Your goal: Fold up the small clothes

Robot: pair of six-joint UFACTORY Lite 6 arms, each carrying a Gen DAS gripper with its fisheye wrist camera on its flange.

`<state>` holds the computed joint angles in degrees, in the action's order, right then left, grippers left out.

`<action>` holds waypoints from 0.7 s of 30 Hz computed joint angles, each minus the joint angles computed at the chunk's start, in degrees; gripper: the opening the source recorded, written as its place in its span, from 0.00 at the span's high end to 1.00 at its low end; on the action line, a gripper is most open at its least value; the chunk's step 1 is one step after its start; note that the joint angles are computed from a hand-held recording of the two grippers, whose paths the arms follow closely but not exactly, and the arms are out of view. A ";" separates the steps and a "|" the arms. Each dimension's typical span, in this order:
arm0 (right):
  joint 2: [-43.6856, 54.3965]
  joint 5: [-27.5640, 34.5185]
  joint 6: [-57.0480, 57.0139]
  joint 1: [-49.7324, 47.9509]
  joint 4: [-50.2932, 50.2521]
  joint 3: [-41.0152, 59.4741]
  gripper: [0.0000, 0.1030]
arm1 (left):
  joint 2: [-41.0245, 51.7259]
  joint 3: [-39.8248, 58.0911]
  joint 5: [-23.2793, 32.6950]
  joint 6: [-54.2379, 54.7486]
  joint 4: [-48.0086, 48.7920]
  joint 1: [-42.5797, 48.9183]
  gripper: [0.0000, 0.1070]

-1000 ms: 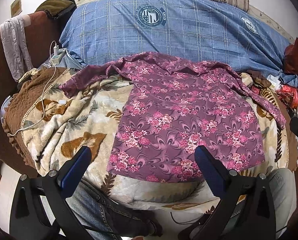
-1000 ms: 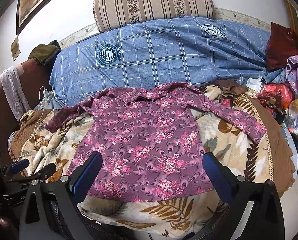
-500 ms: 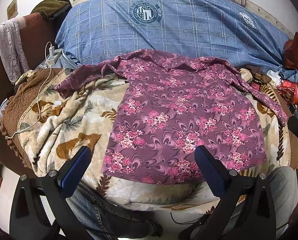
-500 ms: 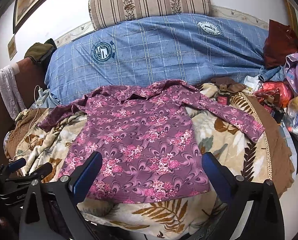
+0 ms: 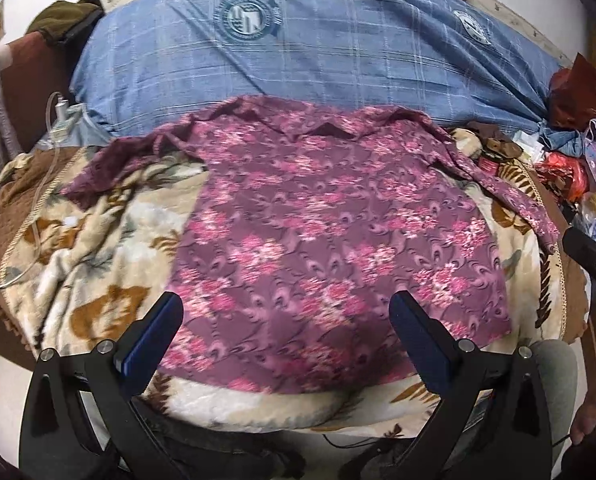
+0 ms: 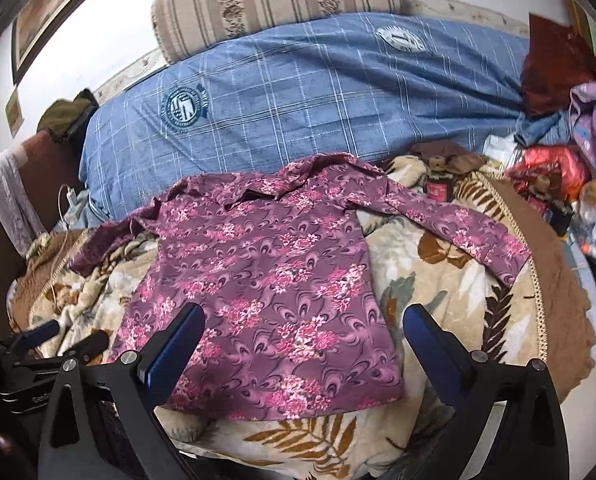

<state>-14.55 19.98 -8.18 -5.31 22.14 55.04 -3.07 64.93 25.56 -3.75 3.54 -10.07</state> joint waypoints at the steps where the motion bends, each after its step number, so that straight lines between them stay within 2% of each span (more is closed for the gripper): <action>1: 0.67 -0.13 -2.14 -1.16 1.83 0.29 0.03 | 1.69 1.53 0.25 -0.11 -0.54 -0.74 0.04; 4: 4.65 0.59 -15.94 -6.63 14.37 2.23 0.06 | 6.73 6.38 0.90 -1.29 -0.82 -3.42 0.04; 7: 10.83 5.01 -29.59 -13.84 27.31 6.84 0.11 | 11.90 11.68 1.30 -4.86 1.72 -7.28 0.04; 9: 15.82 9.53 -35.01 -19.55 31.37 11.83 0.12 | 15.83 16.22 2.22 -2.79 -1.72 -9.42 0.04; 13: 24.56 13.71 -39.48 -26.76 30.04 21.34 0.12 | 26.39 29.13 6.09 1.55 -9.51 -14.05 0.04; 15: 31.46 14.30 -43.87 -29.12 29.93 27.11 0.12 | 31.94 35.90 7.24 0.11 -8.88 -16.60 0.04; 17: 41.89 16.96 -42.77 -30.16 25.43 36.79 0.18 | 37.32 42.46 8.82 -1.20 -7.75 -18.38 0.04; 19: 49.69 17.19 -38.31 -29.75 19.82 44.64 0.32 | 42.89 49.25 10.87 -1.75 -7.41 -19.37 0.04; 21: 57.49 18.35 -33.84 -28.64 14.30 53.10 0.34 | 47.17 54.55 12.77 -1.50 -8.25 -19.78 0.04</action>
